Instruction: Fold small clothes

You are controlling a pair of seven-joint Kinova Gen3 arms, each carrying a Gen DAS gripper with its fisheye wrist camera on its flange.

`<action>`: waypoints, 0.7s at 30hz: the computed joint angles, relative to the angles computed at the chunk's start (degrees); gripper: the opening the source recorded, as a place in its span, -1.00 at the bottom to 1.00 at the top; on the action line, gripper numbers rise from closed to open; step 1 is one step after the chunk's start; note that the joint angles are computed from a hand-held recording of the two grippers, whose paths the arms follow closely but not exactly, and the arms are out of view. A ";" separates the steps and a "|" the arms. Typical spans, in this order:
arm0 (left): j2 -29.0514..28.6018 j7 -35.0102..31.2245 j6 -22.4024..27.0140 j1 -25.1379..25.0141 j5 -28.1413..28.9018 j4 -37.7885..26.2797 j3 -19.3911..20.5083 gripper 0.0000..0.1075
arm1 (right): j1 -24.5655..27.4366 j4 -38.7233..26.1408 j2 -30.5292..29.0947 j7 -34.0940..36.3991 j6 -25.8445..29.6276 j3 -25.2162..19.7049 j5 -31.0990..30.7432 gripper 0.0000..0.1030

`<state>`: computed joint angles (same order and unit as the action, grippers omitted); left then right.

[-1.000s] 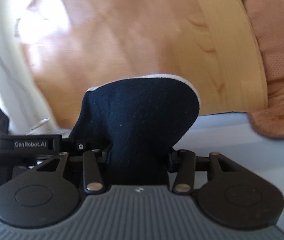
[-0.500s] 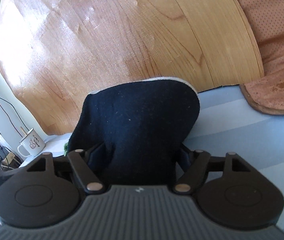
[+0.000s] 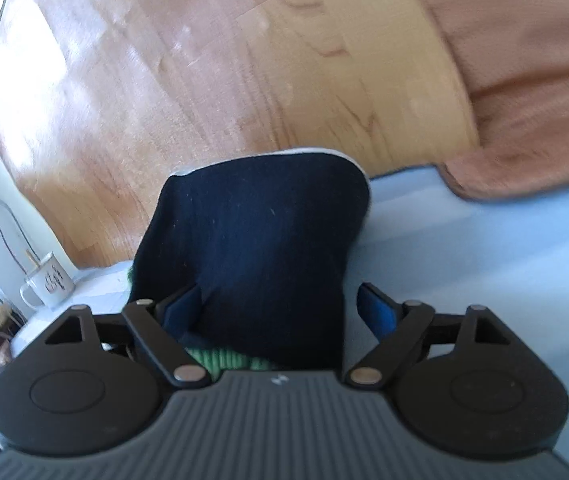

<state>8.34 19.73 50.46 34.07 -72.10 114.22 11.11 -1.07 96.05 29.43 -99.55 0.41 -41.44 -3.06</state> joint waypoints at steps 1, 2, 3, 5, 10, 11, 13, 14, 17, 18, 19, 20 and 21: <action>-0.44 -0.72 -0.34 -0.70 1.23 0.27 0.94 0.85 | 0.09 1.34 -0.96 -0.38 -1.02 0.28 -0.32 0.69; -0.81 -0.50 0.26 -0.34 1.52 0.71 1.20 0.85 | -0.80 2.84 -2.46 -0.85 -2.29 1.62 -0.36 0.69; -0.92 0.64 1.76 1.09 1.19 1.11 0.87 0.86 | -1.67 4.01 -3.73 -1.32 -2.73 2.80 -0.37 0.69; -1.05 2.06 3.25 1.84 1.01 1.68 1.45 0.86 | -1.73 5.02 -5.04 -2.52 -1.49 2.80 0.91 0.69; -2.07 3.76 5.82 3.25 1.35 3.09 2.95 0.86 | -7.07 9.01 -10.04 -3.53 -1.48 8.96 0.74 0.69; -2.11 4.24 6.23 3.50 1.09 3.30 3.24 0.87 | -7.76 9.96 -10.83 -4.29 -2.06 9.90 0.30 0.69; -2.31 4.91 7.00 4.02 0.72 3.73 3.78 0.87 | -6.81 11.87 -11.96 -6.27 -3.11 9.26 0.15 0.69; -2.43 5.10 7.32 4.24 0.69 3.94 4.04 0.87 | -5.34 12.61 -12.31 -7.41 -3.26 7.89 0.52 0.69; -2.91 5.48 7.83 4.67 0.64 4.48 4.64 0.87 | -3.79 15.14 -14.00 -10.21 -4.65 6.58 2.13 0.69; -3.07 5.76 8.05 4.84 0.58 4.70 4.86 0.88 | -4.84 15.89 -14.86 -10.70 -4.86 7.71 2.44 0.69; -3.24 6.24 8.32 5.07 0.43 5.01 5.11 0.88 | -6.79 16.51 -15.71 -11.04 -4.99 9.76 2.59 0.69; -3.48 6.88 8.47 5.28 0.12 5.45 5.34 0.89 | -8.55 17.36 -16.65 -11.32 -5.28 11.54 2.76 0.69; -3.67 7.42 8.66 5.44 -0.09 5.81 5.58 0.90 | -9.57 18.32 -17.53 -11.70 -5.69 12.54 3.18 0.69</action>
<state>4.67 27.15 59.12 39.51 -72.19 120.03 16.69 -10.65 114.37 11.90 -111.25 -5.28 -28.91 0.12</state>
